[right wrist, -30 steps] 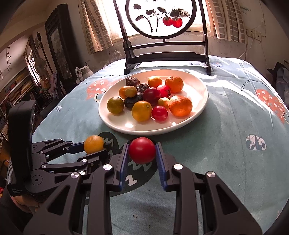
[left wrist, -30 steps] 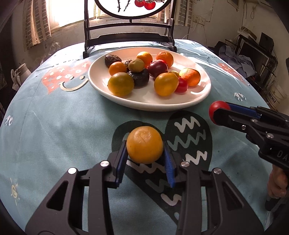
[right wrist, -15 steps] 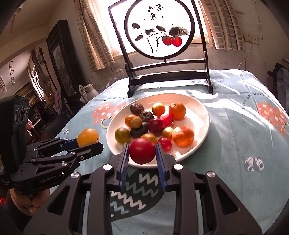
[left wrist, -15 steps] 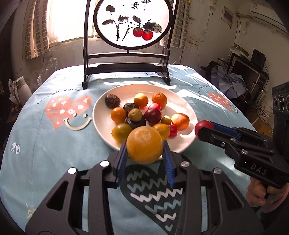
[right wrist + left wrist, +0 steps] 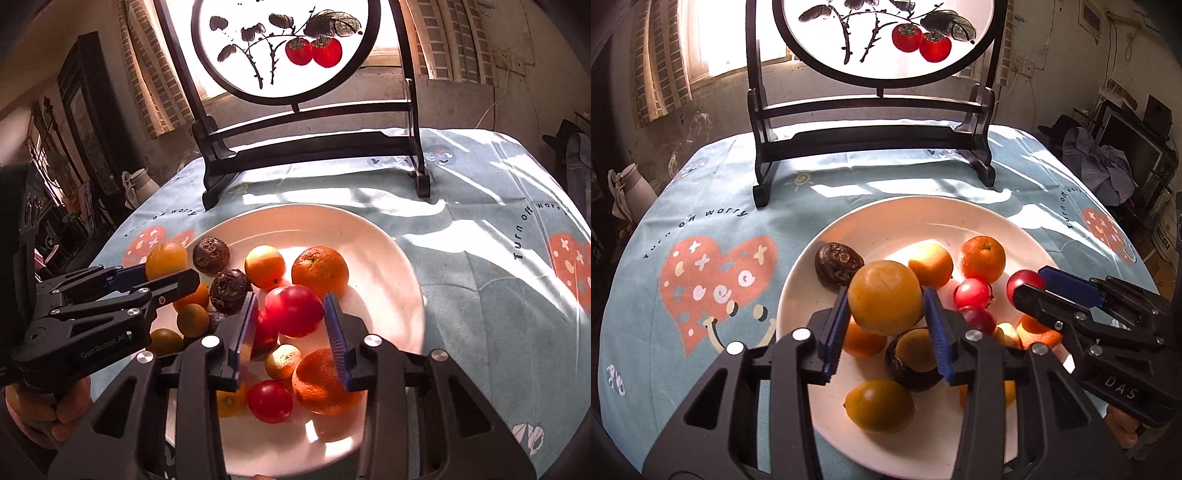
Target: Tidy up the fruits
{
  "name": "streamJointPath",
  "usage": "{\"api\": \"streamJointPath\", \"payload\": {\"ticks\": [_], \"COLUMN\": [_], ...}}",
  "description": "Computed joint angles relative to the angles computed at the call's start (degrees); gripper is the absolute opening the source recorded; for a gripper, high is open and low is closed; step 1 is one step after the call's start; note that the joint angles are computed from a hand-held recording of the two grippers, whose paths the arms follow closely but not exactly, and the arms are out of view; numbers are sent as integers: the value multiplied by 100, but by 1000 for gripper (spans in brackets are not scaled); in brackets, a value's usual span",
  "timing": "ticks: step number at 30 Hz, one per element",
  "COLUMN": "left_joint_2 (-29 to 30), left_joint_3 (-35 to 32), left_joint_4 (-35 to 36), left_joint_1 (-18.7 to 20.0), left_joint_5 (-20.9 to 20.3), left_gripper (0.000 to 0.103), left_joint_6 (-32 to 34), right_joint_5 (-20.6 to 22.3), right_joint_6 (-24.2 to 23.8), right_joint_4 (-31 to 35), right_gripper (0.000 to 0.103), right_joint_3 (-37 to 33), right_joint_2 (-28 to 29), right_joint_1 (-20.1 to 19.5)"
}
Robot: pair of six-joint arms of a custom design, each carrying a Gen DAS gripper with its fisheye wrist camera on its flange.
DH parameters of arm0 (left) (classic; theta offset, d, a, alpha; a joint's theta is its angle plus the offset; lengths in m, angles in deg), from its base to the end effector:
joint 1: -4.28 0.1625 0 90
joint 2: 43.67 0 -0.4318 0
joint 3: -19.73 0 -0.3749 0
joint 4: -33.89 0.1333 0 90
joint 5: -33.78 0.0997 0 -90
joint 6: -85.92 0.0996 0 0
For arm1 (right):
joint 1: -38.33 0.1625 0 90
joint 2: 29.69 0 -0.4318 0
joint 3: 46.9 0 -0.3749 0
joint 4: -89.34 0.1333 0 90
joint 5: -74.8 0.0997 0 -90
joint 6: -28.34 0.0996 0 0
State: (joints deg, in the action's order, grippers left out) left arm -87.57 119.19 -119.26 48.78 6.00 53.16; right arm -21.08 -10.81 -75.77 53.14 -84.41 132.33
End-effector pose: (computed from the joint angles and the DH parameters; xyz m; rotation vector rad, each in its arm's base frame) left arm -0.2928 -0.5982 0.1199 0.1564 2.1941 -0.9502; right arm 0.1681 -0.6386 0.2120 0.9985 -2.6296 0.6696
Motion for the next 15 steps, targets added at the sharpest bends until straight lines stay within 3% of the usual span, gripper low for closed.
{"api": "streamJointPath", "payload": {"ticks": [1, 2, 3, 4, 8, 11, 15], "left_joint_2": [-35, -84, -155, -274, -851, -1182, -1431], "left_joint_3": [80, 202, 371, 513, 1039, 1489, 2182], "left_joint_4": [201, 293, 210, 310, 1790, 2486, 2857], "left_joint_1": [-86, -198, -317, -428, -958, -1384, -1870], "left_joint_5": [269, 547, 698, 707, 686, 471, 377], "left_gripper": [78, 93, 95, 97, 100, 101, 101], "left_joint_6": [-261, -488, -563, -728, -2376, -3225, -4329], "right_joint_5": [-68, -97, -80, 10, 233, 754, 1265], "right_joint_6": [-9, -38, -91, -172, -564, -1025, -1472], "right_joint_4": [-56, -163, -297, -469, -771, -1304, -1617], "right_gripper": [73, 93, 102, 102, 102, 102, 102], "right_joint_3": [75, 194, 352, 545, 1352, 2172, 2962], "right_joint_2": [-61, -155, -284, -436, -1171, -1771, -2325], "right_joint_1": [19, 27, 28, 9, -95, -395, -848]}}
